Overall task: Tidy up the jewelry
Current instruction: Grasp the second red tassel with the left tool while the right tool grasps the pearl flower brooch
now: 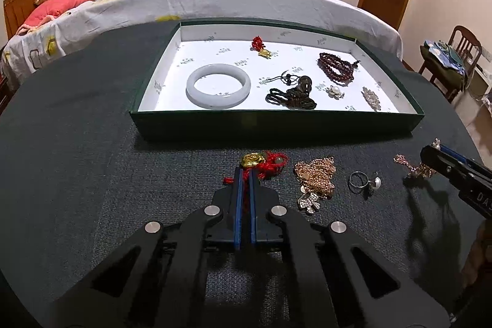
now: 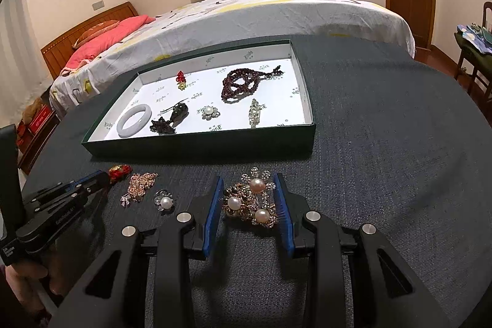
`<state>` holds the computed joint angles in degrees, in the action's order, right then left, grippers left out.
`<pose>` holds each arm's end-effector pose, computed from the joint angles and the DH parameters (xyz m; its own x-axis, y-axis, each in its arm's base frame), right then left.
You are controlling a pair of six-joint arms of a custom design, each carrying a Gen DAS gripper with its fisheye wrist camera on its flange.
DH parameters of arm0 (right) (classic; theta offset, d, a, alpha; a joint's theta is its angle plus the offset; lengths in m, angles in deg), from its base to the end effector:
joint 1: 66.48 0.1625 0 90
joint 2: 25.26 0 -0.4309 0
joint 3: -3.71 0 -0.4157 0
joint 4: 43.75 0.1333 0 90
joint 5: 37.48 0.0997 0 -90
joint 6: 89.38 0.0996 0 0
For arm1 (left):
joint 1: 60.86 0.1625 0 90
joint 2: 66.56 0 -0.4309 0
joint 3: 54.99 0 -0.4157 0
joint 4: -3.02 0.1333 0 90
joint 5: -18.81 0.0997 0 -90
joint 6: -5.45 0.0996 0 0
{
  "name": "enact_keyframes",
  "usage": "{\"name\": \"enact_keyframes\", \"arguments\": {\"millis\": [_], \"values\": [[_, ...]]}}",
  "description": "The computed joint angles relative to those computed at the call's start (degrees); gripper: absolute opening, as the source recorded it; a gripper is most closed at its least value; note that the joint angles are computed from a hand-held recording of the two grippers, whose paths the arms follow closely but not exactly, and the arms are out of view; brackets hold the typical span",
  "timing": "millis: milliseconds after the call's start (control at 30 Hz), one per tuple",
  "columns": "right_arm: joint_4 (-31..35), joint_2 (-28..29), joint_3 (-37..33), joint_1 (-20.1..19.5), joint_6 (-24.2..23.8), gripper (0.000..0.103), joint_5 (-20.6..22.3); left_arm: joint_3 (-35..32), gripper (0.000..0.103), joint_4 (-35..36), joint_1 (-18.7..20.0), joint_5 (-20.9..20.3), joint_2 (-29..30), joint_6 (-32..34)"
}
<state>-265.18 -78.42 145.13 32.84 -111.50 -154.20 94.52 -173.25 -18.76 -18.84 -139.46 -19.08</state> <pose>0.1529 -0.3849 0.0952 -0.8182 -0.1238 0.5614 -0.4601 0.7266 -0.5103 -0.1037 -0.3796 0.1267 -0.7659 0.0569 -0.6404 0.4545 0.7525 -0.4767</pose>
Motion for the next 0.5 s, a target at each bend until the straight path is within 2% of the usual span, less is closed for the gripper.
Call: {"name": "enact_keyframes", "arguments": {"millis": [133,200,233,267,333,500], "values": [[0.1,0.0,0.0,-0.1,0.1,0.034,0.1,-0.1,0.004,1.8,-0.2,0.1,-0.8,-1.3],[0.2,0.1,0.0,-0.2,0.2,0.034,0.2,0.1,0.008,1.9,-0.7,0.3,-1.2,-1.7],[0.2,0.2,0.0,-0.3,0.2,0.034,0.3,0.2,0.02,1.5,-1.0,0.4,-1.3,-1.7],[0.1,0.2,0.0,-0.2,0.2,0.034,0.3,0.2,0.039,1.3,-1.4,0.9,-1.2,-1.5],[0.2,0.2,-0.1,-0.3,0.2,0.034,0.3,0.4,0.055,-0.6,-2.2,2.2,-0.5,-0.7],[0.1,0.3,0.1,-0.5,0.2,0.034,0.6,-1.1,0.055,-2.8,-0.8,2.2,1.6,2.4]]}}
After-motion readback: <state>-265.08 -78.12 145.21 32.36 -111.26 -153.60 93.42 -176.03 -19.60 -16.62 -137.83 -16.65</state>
